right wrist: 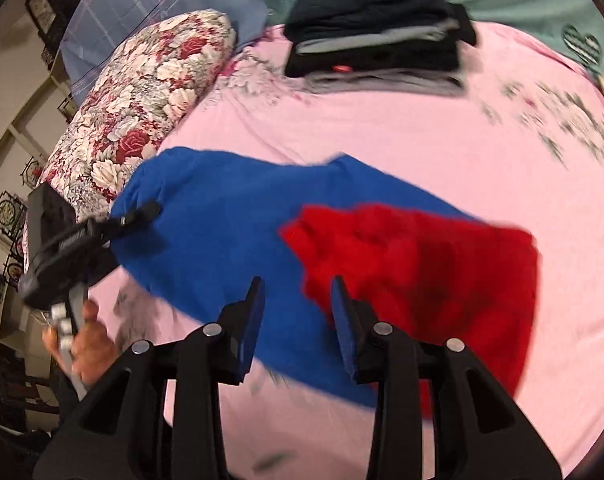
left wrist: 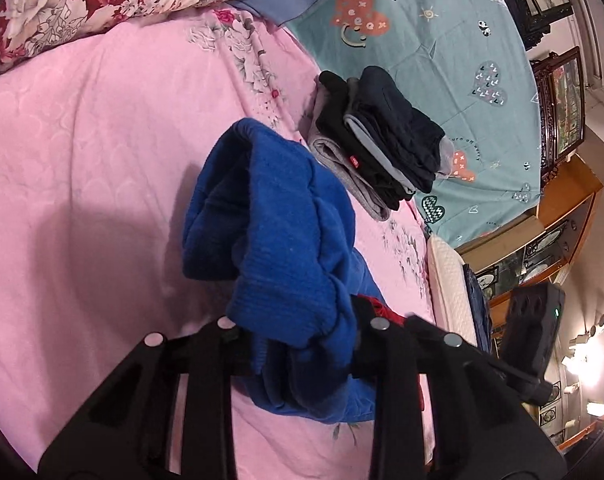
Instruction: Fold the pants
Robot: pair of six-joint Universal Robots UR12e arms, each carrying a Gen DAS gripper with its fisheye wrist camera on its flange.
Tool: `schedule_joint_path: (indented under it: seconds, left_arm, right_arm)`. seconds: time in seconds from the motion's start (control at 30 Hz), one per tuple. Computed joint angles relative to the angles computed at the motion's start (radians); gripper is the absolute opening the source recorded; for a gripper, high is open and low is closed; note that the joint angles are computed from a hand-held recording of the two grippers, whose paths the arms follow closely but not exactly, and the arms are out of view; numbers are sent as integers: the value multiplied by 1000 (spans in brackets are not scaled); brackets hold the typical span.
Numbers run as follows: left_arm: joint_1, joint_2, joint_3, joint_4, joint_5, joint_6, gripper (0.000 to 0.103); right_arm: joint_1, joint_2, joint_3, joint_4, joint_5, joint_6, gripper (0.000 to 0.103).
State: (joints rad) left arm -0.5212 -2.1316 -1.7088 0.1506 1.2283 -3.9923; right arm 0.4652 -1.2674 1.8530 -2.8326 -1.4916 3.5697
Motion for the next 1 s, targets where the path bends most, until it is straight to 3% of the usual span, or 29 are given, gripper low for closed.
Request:
schedule_joint_path:
  seconds: [0.1,0.27,0.37,0.43,0.67,0.8,0.97,1.0]
  left_arm:
    - [-2,-4,10,-26,12,2,28]
    - [-14,3,29,-83,40,48,28]
    - [-37,19,49,-134,111,110,28]
    - [-51,26,64,-153,136,140,28]
    - [-145,-5,212,-295,197,309,28]
    - [-205,-74,353,-470,219,402,28]
    - [-260,-174,530,-735,243,431,28]
    - [-268,-188,554,-769,254,441,32]
  right_arm:
    - [6,62,-84,64,-9,-24,13]
    - [9,134,-165,238,19,-8,12]
    - [1,126,-155,241,60,6,11]
    - [-23,83,-108,169,133,33,11]
    - [-92,-147,150,-76,14,143,12]
    - [-135,-275,309,-144,-54,232,12]
    - [-188,-382,466,-192,-44,309,12]
    - [-200,-393,487,-196,-31,316,12]
